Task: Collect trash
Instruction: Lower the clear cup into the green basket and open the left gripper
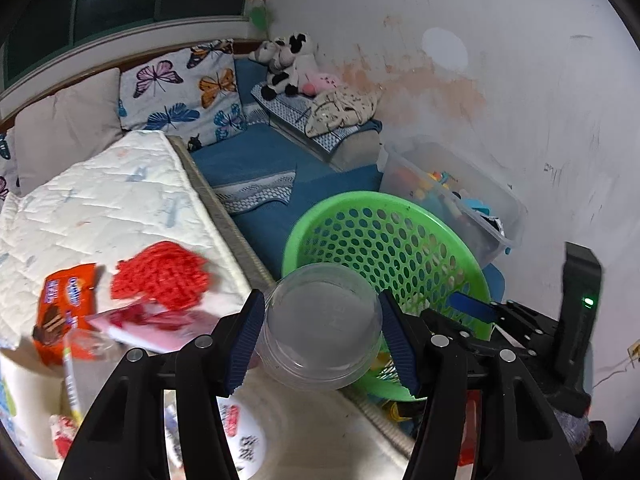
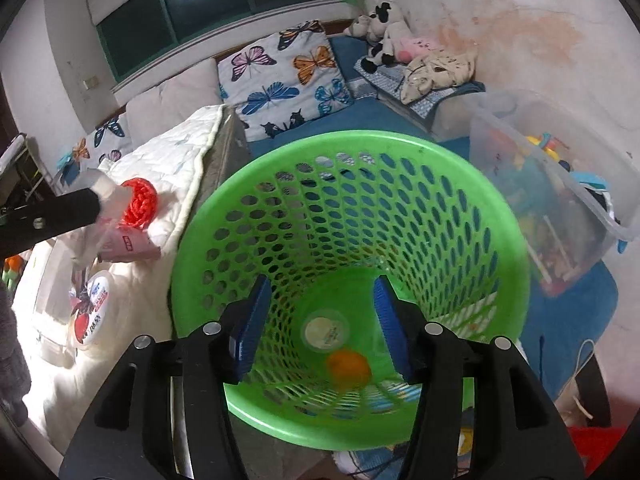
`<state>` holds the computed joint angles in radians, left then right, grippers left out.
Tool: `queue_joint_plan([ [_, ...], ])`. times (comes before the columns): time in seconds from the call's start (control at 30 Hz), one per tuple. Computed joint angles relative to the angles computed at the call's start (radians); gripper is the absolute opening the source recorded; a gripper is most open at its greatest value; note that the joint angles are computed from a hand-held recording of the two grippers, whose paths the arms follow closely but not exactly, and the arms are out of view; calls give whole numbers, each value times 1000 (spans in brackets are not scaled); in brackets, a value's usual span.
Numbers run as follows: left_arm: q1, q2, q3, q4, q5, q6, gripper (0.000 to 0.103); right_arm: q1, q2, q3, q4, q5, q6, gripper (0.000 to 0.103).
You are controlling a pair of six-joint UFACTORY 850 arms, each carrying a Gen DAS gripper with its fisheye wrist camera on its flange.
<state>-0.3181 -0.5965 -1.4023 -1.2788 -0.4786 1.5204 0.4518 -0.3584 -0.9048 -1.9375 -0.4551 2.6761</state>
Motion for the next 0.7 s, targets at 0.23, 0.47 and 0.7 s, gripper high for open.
queue_joint_plan([
  [0.23, -47, -37, -35, 57, 17, -60, 57, 22, 48, 61, 0, -56, 39, 62],
  [0.47, -78, -73, -63, 125, 26, -132, 57, 49, 82, 113, -13, -91, 105, 66],
  [0.7, -85, -82, -65, 151, 18, -155, 62, 60, 94, 135, -26, -94, 152, 66],
])
